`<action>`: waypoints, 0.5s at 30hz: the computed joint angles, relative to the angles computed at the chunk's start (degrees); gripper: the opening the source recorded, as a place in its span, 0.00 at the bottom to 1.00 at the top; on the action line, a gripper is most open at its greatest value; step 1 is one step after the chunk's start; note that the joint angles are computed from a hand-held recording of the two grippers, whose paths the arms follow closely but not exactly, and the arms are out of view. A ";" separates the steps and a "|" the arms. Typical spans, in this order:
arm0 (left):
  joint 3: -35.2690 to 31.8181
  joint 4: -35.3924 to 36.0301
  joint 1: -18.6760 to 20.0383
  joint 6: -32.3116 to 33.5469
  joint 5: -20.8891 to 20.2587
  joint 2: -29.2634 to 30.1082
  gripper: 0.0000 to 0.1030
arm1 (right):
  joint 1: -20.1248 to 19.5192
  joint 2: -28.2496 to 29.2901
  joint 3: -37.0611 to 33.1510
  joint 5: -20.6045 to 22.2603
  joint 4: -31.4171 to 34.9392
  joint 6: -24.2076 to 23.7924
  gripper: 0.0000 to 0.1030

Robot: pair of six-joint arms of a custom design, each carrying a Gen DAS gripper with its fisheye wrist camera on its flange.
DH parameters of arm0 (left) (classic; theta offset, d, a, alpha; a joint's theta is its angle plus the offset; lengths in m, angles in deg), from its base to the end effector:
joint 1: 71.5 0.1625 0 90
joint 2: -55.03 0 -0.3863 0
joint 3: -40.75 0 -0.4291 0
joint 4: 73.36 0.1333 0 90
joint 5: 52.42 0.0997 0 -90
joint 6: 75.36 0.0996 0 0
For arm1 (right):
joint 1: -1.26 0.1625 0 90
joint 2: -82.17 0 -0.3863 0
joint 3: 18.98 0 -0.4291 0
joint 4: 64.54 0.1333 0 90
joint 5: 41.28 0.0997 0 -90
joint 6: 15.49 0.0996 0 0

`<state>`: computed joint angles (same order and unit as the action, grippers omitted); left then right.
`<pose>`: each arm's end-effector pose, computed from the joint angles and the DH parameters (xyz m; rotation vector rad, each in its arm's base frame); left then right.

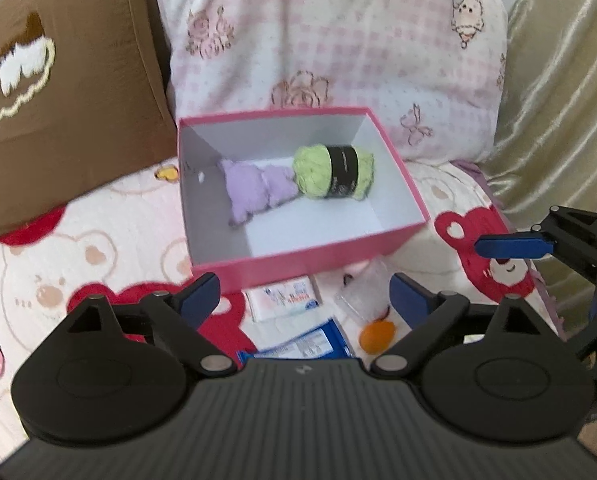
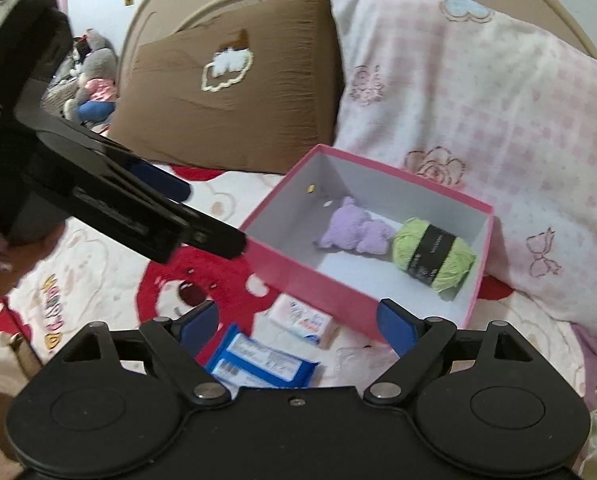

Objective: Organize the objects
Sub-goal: 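Withdraw the left tool and move it toward the blue wipes packet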

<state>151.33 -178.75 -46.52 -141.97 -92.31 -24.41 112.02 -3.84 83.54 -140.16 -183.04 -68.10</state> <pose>-0.3798 -0.4083 0.2318 0.1219 2.4018 -0.8874 0.3074 -0.4783 0.3504 1.7293 -2.3612 0.2332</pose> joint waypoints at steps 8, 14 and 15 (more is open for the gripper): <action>0.64 -0.58 0.56 -0.56 -2.73 1.25 0.91 | 0.00 -3.06 2.33 -0.03 2.42 -1.05 0.86; 1.99 -3.82 1.16 0.16 -5.14 2.13 0.91 | -1.07 -4.47 3.18 0.55 4.50 -0.64 0.86; 2.24 -4.32 1.23 0.04 -5.62 2.30 0.91 | -1.26 -4.63 3.42 0.60 4.52 -0.62 0.86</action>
